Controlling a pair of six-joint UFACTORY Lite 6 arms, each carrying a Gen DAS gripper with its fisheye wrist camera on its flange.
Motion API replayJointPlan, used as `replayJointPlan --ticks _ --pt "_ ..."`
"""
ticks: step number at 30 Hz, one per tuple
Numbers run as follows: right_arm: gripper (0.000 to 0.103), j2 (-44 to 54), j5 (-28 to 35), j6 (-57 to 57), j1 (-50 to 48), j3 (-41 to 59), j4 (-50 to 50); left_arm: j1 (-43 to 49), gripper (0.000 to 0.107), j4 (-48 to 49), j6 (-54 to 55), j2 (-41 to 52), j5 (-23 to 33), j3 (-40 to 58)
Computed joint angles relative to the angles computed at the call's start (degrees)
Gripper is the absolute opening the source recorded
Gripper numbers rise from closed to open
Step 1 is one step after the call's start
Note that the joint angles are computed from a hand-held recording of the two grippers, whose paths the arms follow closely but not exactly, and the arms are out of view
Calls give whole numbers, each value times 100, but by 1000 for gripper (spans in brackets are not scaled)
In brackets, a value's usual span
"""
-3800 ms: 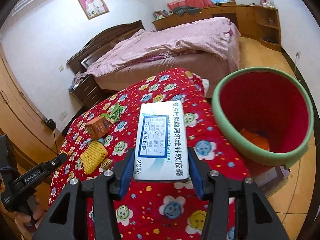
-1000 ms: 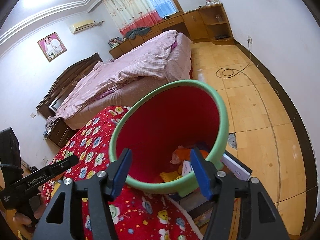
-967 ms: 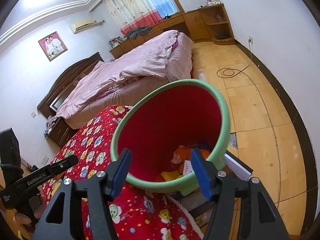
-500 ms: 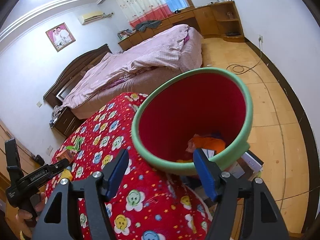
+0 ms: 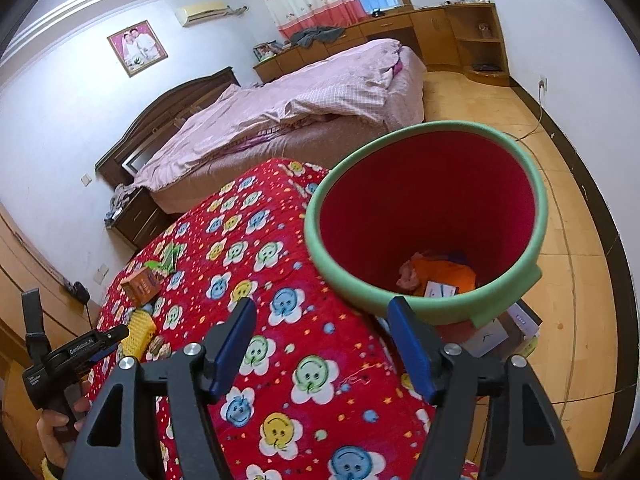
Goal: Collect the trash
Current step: 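Grasp the yellow foam sleeve on the quilt with the left tool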
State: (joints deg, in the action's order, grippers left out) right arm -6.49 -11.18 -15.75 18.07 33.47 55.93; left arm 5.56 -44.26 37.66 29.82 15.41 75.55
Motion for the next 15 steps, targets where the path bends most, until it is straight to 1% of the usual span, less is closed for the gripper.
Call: replayJointPlan --ticks 7,15 --pt "71 353 -36 -607 278 285 673 164 52 -99 60 398 127 221" --pt "71 667 -65 -1000 470 510 1088 117 52 -1020 905 635 140 368"
